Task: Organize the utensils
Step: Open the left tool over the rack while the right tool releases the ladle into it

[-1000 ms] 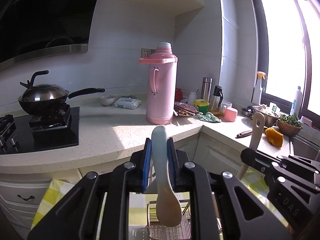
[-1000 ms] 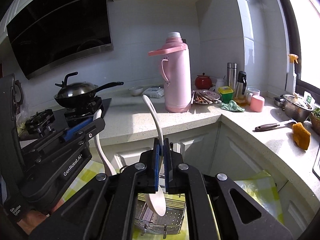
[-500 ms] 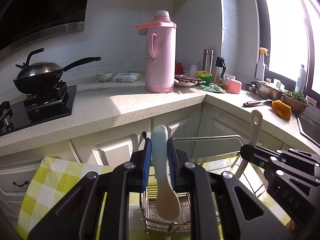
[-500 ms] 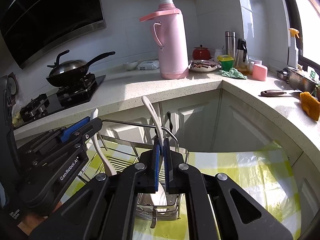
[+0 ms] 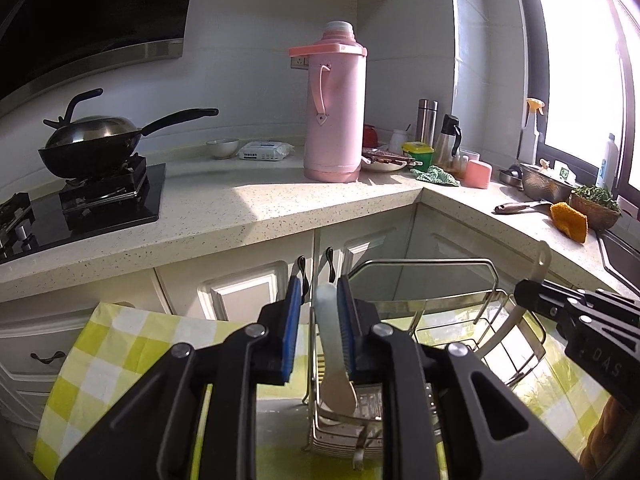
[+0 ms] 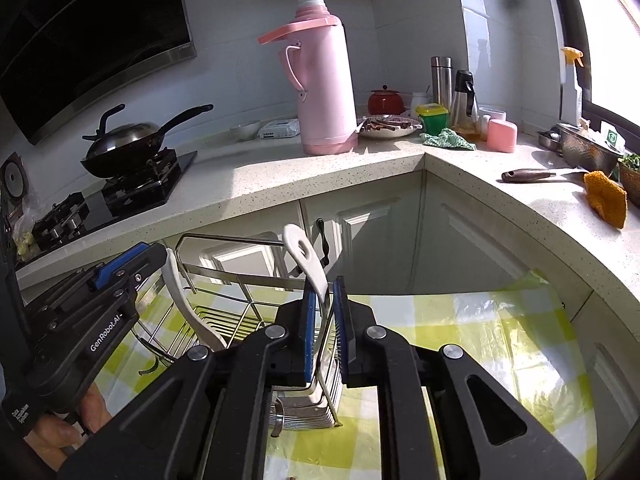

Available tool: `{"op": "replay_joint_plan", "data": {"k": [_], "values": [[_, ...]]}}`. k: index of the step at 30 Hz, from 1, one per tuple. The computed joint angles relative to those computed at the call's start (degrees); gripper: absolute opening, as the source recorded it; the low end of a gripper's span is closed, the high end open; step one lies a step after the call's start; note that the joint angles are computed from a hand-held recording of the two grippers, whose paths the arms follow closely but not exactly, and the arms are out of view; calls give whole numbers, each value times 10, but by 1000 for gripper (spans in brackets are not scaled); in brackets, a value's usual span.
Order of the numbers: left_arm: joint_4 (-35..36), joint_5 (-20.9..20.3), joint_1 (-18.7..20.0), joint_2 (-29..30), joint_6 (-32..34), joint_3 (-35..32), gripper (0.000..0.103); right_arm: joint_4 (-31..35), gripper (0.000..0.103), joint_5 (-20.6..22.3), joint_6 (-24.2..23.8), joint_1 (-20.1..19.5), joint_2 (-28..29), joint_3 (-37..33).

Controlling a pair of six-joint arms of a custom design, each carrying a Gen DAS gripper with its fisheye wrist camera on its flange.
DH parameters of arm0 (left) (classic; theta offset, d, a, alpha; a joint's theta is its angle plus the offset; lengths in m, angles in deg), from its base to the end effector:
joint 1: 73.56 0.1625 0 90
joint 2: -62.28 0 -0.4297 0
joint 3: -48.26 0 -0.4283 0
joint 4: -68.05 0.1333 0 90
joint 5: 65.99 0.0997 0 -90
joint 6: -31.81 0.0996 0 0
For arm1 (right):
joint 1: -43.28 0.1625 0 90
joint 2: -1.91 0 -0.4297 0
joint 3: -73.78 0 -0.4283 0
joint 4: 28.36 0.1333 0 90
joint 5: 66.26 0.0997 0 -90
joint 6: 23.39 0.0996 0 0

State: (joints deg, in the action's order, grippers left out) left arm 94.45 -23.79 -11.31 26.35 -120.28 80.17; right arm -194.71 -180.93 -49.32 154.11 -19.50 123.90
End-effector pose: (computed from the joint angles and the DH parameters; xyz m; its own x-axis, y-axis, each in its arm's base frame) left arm -0.1888 -0.8036 0.3270 -0.7242 -0.1016 -0.6821 0.5842 0.4351 -0.6851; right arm 0.4092 -0.8177 0.1263 -0.7577 -0.3067 0.5760 -0.6348 0.5511 -0.5416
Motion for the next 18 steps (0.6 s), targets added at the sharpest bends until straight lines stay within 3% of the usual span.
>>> {"op": "replay_joint_plan", "data": {"k": [6, 8, 10, 15, 18], "values": [[-32, -5, -7, -42, -6, 65, 38, -30, 16, 1, 1, 6, -29, 43], [-56, -8, -11, -68, -2, 105, 50, -46, 27, 0, 0, 9, -43, 66], [-88, -14, -16, -99, 4, 156, 61, -68, 47, 2, -1, 12, -61, 96], [-104, -37, -26, -160, -16, 247, 74, -115, 48, 3, 8, 16, -114, 189], [-133, -51, -32, -203, -16, 315, 82, -142, 56, 1, 16, 17, -140, 243]]}}
